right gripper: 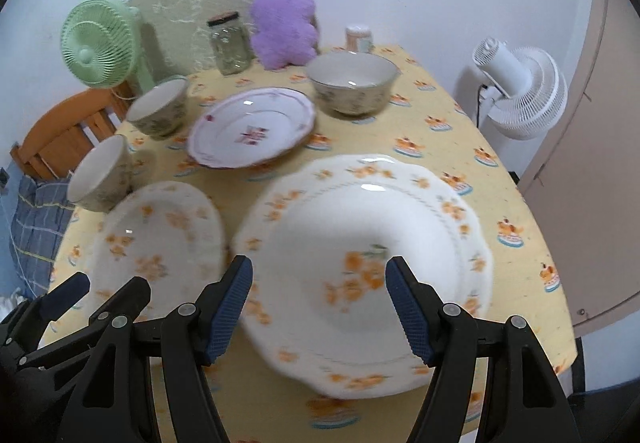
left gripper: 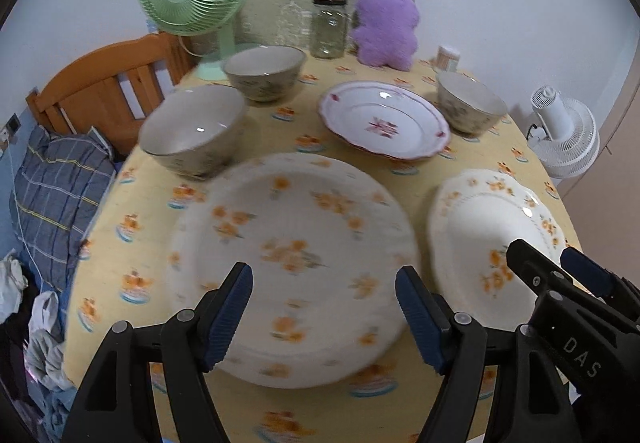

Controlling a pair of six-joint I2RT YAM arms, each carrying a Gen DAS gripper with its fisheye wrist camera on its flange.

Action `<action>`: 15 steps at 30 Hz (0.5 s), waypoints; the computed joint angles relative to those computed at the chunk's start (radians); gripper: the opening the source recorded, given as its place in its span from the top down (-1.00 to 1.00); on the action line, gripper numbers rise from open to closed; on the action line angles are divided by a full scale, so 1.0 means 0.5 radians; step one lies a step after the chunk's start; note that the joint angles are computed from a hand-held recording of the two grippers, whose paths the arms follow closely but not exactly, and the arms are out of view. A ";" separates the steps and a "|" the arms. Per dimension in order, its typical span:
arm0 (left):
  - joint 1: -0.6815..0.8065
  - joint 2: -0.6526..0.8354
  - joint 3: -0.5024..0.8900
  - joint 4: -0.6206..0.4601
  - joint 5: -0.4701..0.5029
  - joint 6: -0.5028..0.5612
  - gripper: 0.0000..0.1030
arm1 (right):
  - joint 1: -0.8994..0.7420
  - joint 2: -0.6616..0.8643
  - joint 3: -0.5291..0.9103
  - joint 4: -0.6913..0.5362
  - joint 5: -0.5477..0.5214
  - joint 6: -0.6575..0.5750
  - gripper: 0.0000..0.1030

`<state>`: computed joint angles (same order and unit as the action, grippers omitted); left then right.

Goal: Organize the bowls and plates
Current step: 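Lower the scalloped plate onto the table and open both tools, then close both tools on the rim of the dotted-rim flower plate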

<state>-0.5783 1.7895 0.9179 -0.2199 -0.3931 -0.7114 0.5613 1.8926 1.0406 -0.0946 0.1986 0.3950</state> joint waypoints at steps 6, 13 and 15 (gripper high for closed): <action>0.185 -0.229 -0.272 0.157 0.051 0.230 -0.54 | 0.221 0.073 0.175 -0.102 0.138 0.214 -0.41; 0.398 -0.387 -0.476 0.266 0.175 0.446 -0.70 | 0.372 0.181 0.338 -0.219 0.199 0.448 -0.41; 0.434 -0.384 -0.495 0.292 0.211 0.482 -0.75 | 0.401 0.216 0.388 -0.258 0.222 0.476 -0.41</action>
<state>-0.3613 1.5974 0.6705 -0.0739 -0.2876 -0.4706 0.7615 2.0004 1.2346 -0.2234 0.3095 0.6331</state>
